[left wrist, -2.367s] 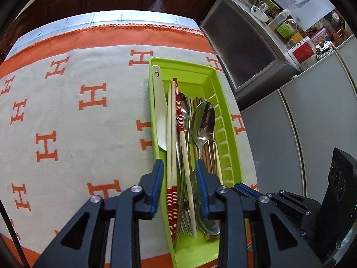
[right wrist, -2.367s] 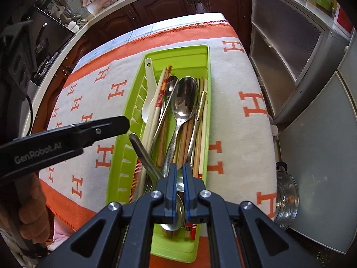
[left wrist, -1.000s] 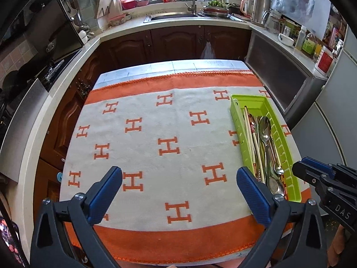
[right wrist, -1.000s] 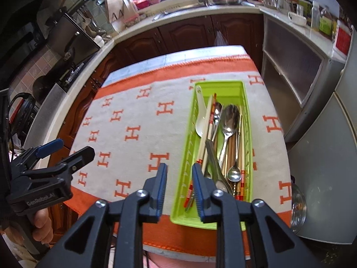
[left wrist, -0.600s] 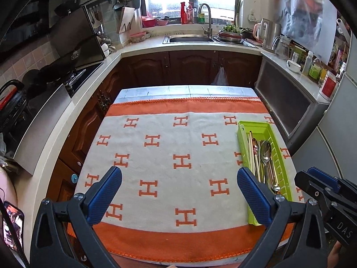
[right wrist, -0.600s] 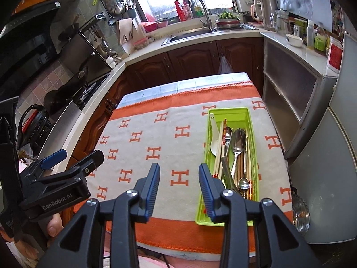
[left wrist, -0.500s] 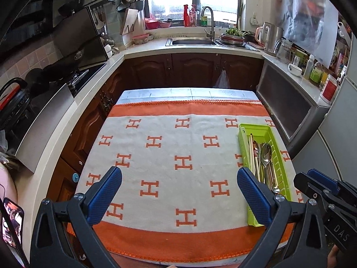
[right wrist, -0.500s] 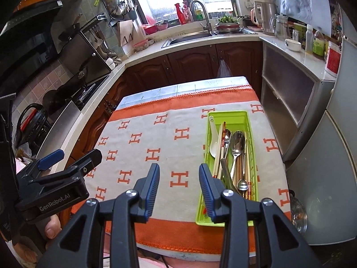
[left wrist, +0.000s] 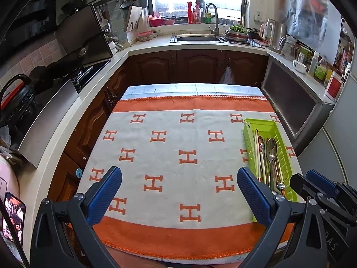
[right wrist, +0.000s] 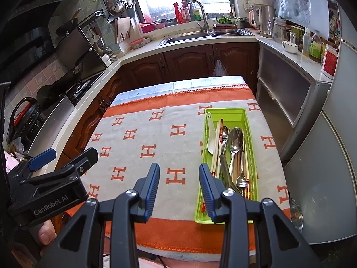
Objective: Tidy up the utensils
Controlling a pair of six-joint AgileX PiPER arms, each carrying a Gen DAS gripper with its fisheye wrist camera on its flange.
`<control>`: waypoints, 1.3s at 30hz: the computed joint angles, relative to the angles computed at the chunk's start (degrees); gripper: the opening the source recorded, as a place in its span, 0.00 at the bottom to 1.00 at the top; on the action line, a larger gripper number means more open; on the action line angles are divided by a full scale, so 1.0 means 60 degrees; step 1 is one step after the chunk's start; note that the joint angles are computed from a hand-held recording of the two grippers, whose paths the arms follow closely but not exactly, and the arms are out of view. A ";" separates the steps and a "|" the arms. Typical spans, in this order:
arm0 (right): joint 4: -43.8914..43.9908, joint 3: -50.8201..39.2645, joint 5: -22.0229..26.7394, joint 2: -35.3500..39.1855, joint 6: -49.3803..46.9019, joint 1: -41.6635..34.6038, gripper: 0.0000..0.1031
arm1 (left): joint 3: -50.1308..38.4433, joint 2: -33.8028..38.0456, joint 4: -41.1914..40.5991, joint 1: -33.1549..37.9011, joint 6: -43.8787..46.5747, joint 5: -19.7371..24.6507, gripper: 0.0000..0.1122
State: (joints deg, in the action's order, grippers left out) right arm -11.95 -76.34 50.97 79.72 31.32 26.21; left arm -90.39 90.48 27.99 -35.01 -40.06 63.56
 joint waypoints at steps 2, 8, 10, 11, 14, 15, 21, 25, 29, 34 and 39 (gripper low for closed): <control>-0.0223 0.0016 -0.0005 0.0026 0.0187 0.0114 0.36 | -0.0015 0.0015 0.0016 -0.0009 -0.0024 0.0041 0.91; -0.0399 0.0005 0.0053 0.0077 0.0413 0.0288 0.36 | -0.0027 0.0043 -0.0120 0.0047 0.0123 0.0115 0.91; -0.0481 -0.0004 0.0062 0.0080 0.0476 0.0336 0.36 | -0.0002 0.0020 -0.0176 0.0055 0.0194 0.0091 0.91; -0.0566 0.0004 0.0064 0.0071 0.0548 0.0390 0.36 | 0.0030 -0.0005 -0.0188 0.0063 0.0212 0.0059 0.91; -0.0746 0.0025 0.0067 0.0040 0.0698 0.0507 0.36 | 0.0092 -0.0069 -0.0189 0.0043 0.0232 0.0003 0.91; -0.0793 0.0026 0.0075 0.0034 0.0745 0.0538 0.36 | 0.0110 -0.0084 -0.0192 0.0040 0.0239 -0.0009 0.91; -0.0893 0.0032 0.0087 0.0024 0.0846 0.0630 0.36 | 0.0154 -0.0124 -0.0270 0.0039 0.0249 -0.0018 0.91; -0.0861 0.0035 0.0071 0.0025 0.0807 0.0611 0.36 | 0.0175 -0.0143 -0.0308 0.0070 0.0269 -0.0026 0.91; -0.0868 0.0033 0.0080 0.0027 0.0822 0.0611 0.36 | 0.0189 -0.0151 -0.0333 0.0089 0.0297 -0.0044 0.91; -0.0897 0.0028 0.0088 0.0031 0.0854 0.0635 0.36 | 0.0198 -0.0157 -0.0332 0.0098 0.0301 -0.0057 0.91; -0.0848 0.0038 0.0068 0.0027 0.0793 0.0591 0.36 | 0.0206 -0.0165 -0.0353 0.0109 0.0311 -0.0061 0.91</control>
State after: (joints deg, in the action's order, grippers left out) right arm -17.04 -76.11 51.37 79.88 36.08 29.75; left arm -89.15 89.48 25.87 -34.35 -38.20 63.19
